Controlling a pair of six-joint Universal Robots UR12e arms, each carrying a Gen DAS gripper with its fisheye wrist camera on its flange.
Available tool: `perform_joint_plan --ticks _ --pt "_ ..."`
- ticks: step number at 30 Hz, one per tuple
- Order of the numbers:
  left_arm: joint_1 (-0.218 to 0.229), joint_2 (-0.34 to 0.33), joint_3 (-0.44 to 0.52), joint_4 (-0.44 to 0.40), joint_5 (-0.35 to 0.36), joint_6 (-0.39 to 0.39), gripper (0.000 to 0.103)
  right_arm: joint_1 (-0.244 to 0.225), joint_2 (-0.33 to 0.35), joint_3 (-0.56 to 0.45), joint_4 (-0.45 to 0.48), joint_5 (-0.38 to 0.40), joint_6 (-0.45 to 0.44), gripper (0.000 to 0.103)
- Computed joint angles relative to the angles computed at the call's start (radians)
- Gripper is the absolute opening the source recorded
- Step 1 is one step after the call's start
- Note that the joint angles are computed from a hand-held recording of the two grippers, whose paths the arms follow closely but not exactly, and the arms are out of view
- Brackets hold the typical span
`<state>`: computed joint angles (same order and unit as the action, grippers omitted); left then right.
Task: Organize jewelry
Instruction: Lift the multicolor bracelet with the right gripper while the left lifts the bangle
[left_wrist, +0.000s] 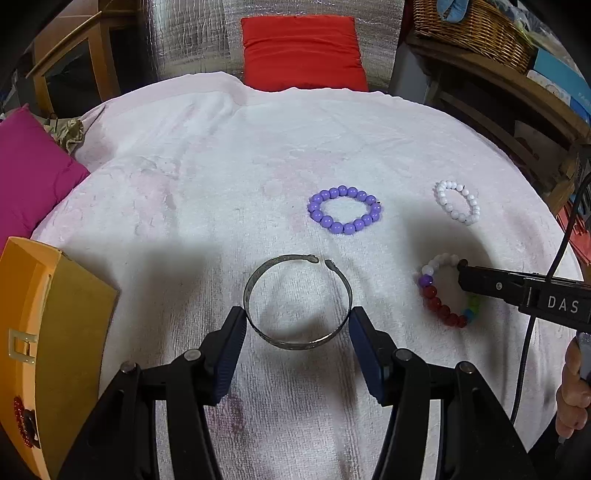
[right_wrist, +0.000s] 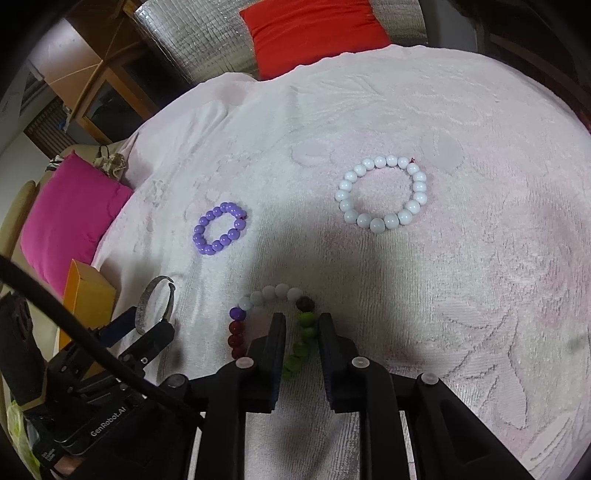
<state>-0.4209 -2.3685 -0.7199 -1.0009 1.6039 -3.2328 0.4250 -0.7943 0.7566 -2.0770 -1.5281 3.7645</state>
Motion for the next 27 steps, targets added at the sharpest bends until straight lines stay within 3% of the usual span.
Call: perform_joint_plan --ticks 10,27 --pt "-0.001 -0.001 0.004 -0.013 0.007 0.002 0.059 0.012 0.011 -0.019 0.013 -0.051 -0.041 0.017" --pt "-0.006 -0.015 0.028 -0.034 0.021 0.002 0.059 0.005 -0.025 0.041 -0.04 -0.045 -0.034 0.012"
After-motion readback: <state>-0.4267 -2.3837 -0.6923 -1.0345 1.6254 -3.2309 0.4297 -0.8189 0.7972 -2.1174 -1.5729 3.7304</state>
